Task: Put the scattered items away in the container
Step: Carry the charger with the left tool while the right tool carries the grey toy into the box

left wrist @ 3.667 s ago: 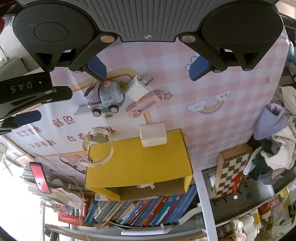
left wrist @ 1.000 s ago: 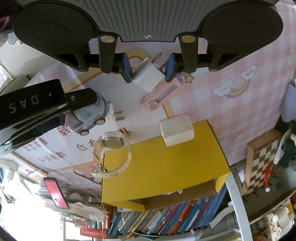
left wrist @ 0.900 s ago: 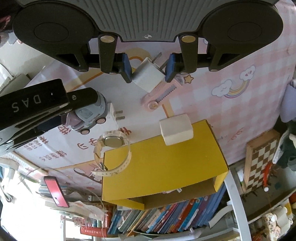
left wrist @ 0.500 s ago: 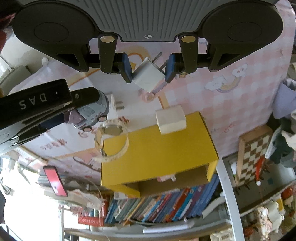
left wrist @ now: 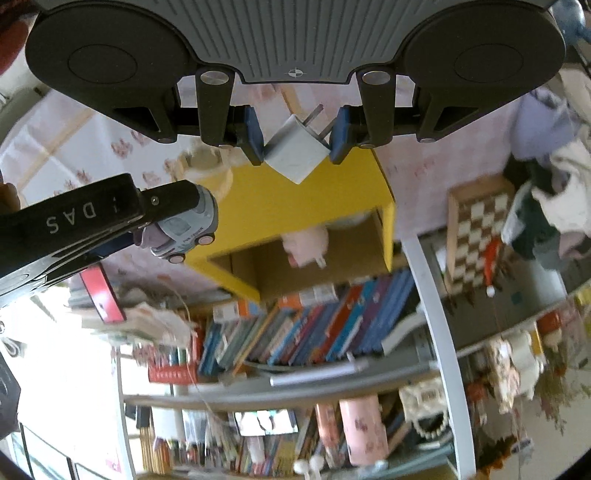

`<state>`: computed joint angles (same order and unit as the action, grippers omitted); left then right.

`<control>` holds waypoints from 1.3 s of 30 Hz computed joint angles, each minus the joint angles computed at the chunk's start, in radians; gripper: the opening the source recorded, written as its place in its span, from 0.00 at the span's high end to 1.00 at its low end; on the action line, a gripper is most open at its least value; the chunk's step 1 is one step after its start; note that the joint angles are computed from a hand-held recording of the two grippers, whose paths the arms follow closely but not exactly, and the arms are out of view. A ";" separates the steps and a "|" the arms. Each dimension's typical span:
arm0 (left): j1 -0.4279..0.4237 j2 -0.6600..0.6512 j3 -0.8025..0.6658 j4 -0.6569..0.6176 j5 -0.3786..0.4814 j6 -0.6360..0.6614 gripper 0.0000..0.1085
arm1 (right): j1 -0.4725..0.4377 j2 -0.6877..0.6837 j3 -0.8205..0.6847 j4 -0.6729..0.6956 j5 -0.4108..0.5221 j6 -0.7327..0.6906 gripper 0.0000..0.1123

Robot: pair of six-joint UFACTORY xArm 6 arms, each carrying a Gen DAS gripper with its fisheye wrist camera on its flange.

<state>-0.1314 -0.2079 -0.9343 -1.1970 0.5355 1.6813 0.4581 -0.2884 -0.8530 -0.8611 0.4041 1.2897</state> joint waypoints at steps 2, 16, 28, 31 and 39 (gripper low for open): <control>-0.008 0.017 -0.031 -0.024 -0.005 0.018 0.66 | -0.020 0.005 -0.019 -0.011 -0.009 -0.011 0.49; -0.082 0.231 -0.297 -0.013 -0.063 -0.014 0.66 | -0.190 0.161 -0.221 0.077 -0.089 -0.370 0.49; -0.105 0.512 -0.603 0.403 0.043 -0.418 0.66 | -0.268 0.485 -0.577 0.714 0.085 -1.315 0.49; -0.098 0.591 -0.704 0.490 0.116 -0.533 0.66 | -0.272 0.580 -0.709 0.808 0.230 -1.458 0.49; -0.092 0.713 -0.890 0.633 0.295 -0.608 0.66 | -0.275 0.787 -1.037 0.868 0.600 -1.686 0.49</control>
